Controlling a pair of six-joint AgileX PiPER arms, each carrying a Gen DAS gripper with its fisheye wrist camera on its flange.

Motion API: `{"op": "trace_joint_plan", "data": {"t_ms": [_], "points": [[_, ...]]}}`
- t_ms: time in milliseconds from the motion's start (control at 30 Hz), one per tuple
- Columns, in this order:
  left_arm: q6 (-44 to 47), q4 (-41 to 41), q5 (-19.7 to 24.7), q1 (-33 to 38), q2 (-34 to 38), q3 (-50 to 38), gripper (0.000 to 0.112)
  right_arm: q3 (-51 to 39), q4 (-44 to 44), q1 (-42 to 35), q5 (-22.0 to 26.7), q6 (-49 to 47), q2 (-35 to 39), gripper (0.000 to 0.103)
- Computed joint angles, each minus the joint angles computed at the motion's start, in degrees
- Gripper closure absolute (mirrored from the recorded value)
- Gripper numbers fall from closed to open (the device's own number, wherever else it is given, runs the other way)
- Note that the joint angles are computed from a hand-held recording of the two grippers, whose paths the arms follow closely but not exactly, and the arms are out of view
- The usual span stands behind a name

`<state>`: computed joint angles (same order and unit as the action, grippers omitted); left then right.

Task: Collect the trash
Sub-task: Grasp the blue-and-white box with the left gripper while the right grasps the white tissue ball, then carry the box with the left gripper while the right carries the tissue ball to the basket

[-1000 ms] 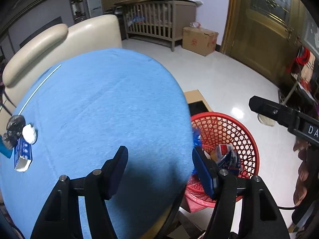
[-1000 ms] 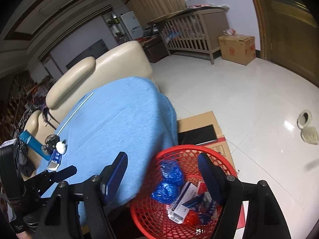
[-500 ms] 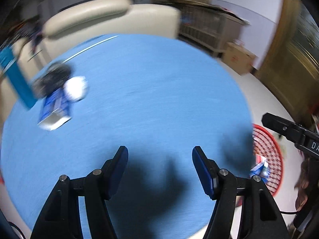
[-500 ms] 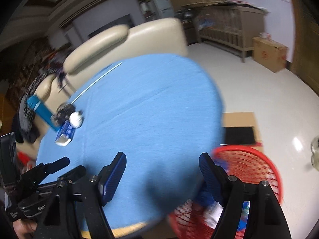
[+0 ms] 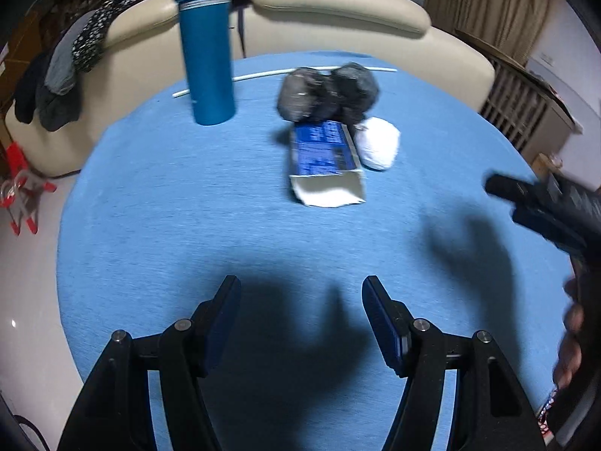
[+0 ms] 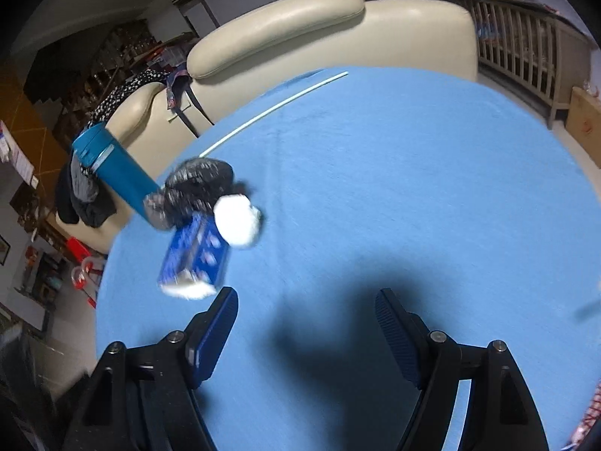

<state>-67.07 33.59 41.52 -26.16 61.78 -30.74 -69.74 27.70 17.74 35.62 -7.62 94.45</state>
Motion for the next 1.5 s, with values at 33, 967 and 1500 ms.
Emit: {"op": "trace_joint_plan", "data": {"t_ms": [33,967,1500], "points": [[0.6,-0.3,-0.1,0.7,-0.4,0.3,0.045,-2.3,0.0,0.9,0.1,0.8,2.0,0.025],[17.8,-7.8,-14.5,15.7,12.9,-8.4,0.045,-17.6,-5.4,6.8,0.2,5.0,16.8,0.068],[21.9,-9.1,-16.2,15.9,29.3,-19.0,0.054,1.3,9.7,-1.3,-2.5,-10.3,1.9,0.068]]}}
